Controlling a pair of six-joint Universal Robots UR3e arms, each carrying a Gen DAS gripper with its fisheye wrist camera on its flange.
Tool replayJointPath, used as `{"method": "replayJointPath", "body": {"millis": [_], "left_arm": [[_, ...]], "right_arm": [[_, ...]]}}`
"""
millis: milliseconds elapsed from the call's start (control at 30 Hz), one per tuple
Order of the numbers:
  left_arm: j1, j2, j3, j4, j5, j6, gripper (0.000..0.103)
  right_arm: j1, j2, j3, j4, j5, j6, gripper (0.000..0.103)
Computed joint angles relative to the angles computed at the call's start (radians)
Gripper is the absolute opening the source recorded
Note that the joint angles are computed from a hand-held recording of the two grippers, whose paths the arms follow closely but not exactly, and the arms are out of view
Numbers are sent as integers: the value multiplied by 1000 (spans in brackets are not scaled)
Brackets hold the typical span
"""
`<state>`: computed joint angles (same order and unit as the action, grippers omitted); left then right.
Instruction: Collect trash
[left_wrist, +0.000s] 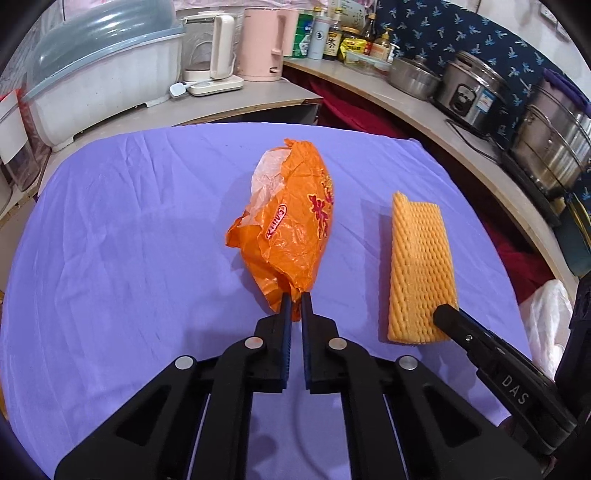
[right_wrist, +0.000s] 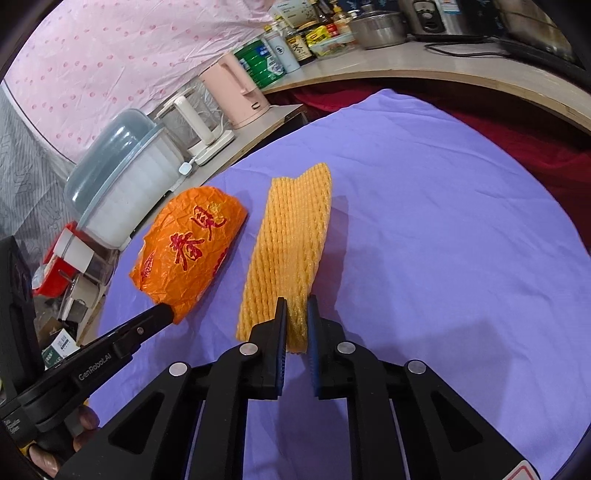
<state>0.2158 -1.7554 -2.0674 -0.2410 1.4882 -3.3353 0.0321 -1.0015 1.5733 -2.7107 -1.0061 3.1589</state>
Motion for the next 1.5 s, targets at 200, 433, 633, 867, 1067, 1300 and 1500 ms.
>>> {"method": "replayJointPath", "body": {"millis": [200, 433, 633, 867, 1067, 1300, 1500], "left_arm": [[-119, 80, -32, -33, 41, -65, 4], [-303, 132, -7, -89, 120, -157, 4], [-466, 108, 88, -152, 197, -233, 3], [-654, 4, 292, -232, 280, -272, 3], [-764, -129, 517, -308, 302, -276, 0], [-811, -207, 658, -386, 313, -285, 3], [-797, -181, 562, -393, 379, -394, 61]], "right_arm": [[-126, -197, 235, -18, 47, -59, 10], [-314, -418, 434, 55, 126, -182, 10], [-493, -576, 546, 182, 192, -321, 10], [-759, -712, 591, 417, 269, -529, 10], [-967, -740, 552, 608, 313, -689, 10], [-1092, -716, 512, 705, 332, -790, 10], [-1104, -696, 505, 717, 332, -811, 10]]}}
